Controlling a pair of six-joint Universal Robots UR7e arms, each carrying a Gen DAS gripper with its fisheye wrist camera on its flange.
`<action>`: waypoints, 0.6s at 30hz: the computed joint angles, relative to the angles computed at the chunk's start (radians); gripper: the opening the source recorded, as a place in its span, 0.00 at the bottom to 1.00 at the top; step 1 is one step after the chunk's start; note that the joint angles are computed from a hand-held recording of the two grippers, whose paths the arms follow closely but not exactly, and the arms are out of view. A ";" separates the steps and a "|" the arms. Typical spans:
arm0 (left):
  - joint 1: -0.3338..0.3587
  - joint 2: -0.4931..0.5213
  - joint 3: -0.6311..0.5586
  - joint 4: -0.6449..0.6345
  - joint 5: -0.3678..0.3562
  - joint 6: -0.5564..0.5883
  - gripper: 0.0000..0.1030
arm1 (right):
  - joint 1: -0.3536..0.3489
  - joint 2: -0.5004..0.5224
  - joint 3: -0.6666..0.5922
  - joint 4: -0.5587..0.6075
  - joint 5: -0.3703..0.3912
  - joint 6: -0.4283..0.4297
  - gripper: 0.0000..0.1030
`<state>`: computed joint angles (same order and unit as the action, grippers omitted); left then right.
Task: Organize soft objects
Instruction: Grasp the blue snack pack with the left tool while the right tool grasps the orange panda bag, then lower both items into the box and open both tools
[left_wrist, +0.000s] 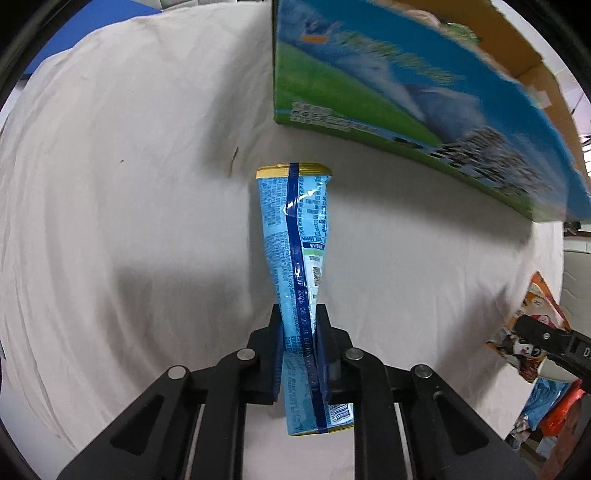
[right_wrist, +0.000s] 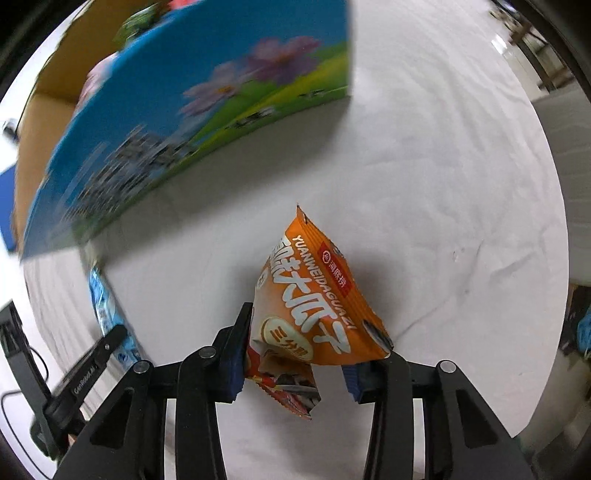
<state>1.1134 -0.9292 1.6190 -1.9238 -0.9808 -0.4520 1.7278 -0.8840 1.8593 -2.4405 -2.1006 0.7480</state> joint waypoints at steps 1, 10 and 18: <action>-0.010 -0.012 0.011 0.000 -0.008 0.000 0.12 | 0.008 0.002 -0.002 0.003 0.005 -0.010 0.42; -0.139 -0.107 0.052 -0.026 -0.079 0.024 0.12 | 0.097 -0.052 -0.051 0.063 0.035 -0.129 0.42; -0.177 -0.039 -0.179 0.003 -0.070 0.184 0.12 | 0.171 -0.046 -0.237 0.151 0.002 -0.245 0.42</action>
